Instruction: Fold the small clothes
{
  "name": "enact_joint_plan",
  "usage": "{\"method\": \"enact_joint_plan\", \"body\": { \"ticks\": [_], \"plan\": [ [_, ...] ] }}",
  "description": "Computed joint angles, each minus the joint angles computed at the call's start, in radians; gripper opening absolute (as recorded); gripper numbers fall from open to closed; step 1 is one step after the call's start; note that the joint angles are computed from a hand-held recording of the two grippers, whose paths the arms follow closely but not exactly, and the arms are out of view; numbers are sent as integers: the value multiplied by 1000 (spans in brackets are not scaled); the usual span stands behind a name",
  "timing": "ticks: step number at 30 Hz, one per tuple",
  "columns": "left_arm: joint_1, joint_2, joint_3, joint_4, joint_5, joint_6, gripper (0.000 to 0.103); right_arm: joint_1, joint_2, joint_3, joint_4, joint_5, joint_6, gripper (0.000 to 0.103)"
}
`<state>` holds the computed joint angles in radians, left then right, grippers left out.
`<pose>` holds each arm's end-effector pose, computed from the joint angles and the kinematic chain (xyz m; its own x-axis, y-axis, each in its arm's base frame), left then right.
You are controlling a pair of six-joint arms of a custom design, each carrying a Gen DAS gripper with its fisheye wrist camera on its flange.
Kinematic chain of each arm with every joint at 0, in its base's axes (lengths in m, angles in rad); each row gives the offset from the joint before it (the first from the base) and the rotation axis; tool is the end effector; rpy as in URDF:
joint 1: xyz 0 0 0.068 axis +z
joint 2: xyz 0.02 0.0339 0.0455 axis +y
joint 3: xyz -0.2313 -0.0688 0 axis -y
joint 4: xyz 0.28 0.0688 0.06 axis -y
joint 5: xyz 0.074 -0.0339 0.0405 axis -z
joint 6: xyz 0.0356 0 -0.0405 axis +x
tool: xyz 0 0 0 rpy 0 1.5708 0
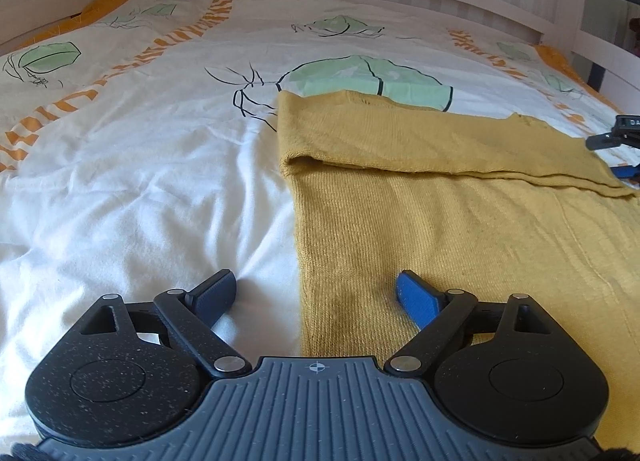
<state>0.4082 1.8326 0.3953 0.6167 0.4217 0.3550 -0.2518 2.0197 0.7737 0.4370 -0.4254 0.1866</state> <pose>0.2345 0.0855 -0.0105 -0.6664 0.0573 -0.7433 0.1340 0.9900 -0.0438 0.3330 -0.0705 -0.0013 -0.6977 0.3540 -0.6228 0.0819 0.9031 0.4215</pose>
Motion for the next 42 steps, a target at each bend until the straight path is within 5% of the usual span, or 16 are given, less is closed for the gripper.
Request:
{"method": "enact_joint_plan", "body": {
  "ticks": [4,9,14,17,21,22,25,26,34,42],
  "plan": [
    [5,5,3,0,8,1,89,-26,61,28,56,-103,52,85],
    [7,8,7,-3,10,5,90,-10,71,48,25,-84,33,22],
    [2,3,7,-7,9,1,90,75,-84,-54,43,129,-114,18],
    [-5,1,7,-7,3,-2,91,80,-33,22,-43,201,-115,18],
    [-5,6,11,-7,3,-2,91,89,16,32,5,202,-120,24],
    [-6,6,11,-8,1,-2,91,79,13,19,24,190,-97,30],
    [-7,4,15,-18,-1,-1,91,46,-9,-10,43,153,-61,74],
    [-8,2,18,-26,-3,-1,91,38,-26,-27,46,151,-66,77],
    [-17,-71,41,-181,-26,3,91,-66,-287,-267,-43,52,-107,83],
    [62,-277,-45,-410,20,75,91,-199,-680,-574,-262,-100,-231,84]
  ]
}}
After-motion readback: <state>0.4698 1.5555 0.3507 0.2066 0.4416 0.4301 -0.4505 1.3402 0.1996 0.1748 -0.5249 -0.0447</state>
